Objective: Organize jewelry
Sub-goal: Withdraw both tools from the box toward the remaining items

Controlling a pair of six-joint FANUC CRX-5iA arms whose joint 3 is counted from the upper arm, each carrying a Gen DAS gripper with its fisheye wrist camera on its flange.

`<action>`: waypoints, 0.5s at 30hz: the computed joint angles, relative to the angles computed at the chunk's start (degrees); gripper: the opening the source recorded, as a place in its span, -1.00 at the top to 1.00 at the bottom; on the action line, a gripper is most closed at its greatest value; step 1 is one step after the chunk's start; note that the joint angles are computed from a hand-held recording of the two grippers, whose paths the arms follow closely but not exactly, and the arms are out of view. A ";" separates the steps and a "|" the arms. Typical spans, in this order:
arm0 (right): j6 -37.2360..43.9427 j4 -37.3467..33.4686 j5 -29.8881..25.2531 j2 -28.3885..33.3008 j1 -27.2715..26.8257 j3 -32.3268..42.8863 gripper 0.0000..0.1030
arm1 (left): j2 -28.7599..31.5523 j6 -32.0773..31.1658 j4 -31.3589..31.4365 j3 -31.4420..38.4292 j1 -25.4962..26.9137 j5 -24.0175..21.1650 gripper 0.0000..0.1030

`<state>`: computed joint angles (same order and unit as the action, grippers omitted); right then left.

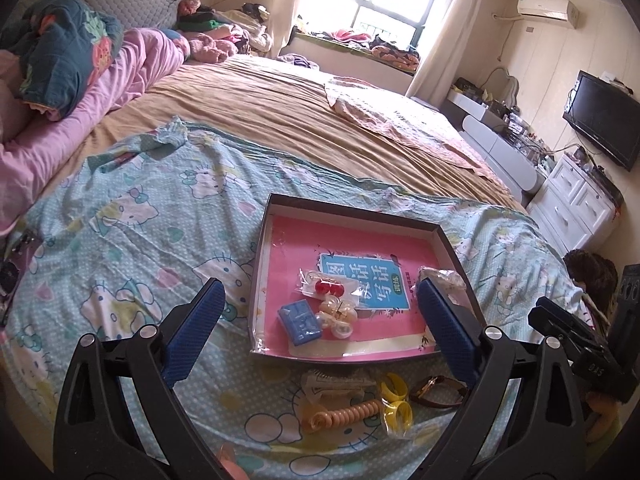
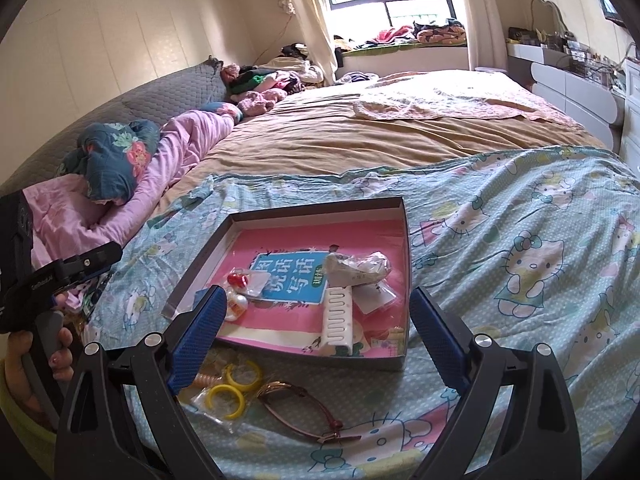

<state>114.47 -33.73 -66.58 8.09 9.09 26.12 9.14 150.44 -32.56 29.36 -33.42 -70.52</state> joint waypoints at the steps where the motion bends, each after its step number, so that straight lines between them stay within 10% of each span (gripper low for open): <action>1: 0.51 -0.29 0.07 -0.33 -0.08 -0.29 -0.78 | -0.02 -0.13 -0.27 0.08 -0.28 -0.24 -0.75; 15: 4.37 -0.66 -0.88 -3.73 0.72 -3.92 -0.78 | -1.52 1.39 -1.26 -2.42 -1.70 -3.43 -0.77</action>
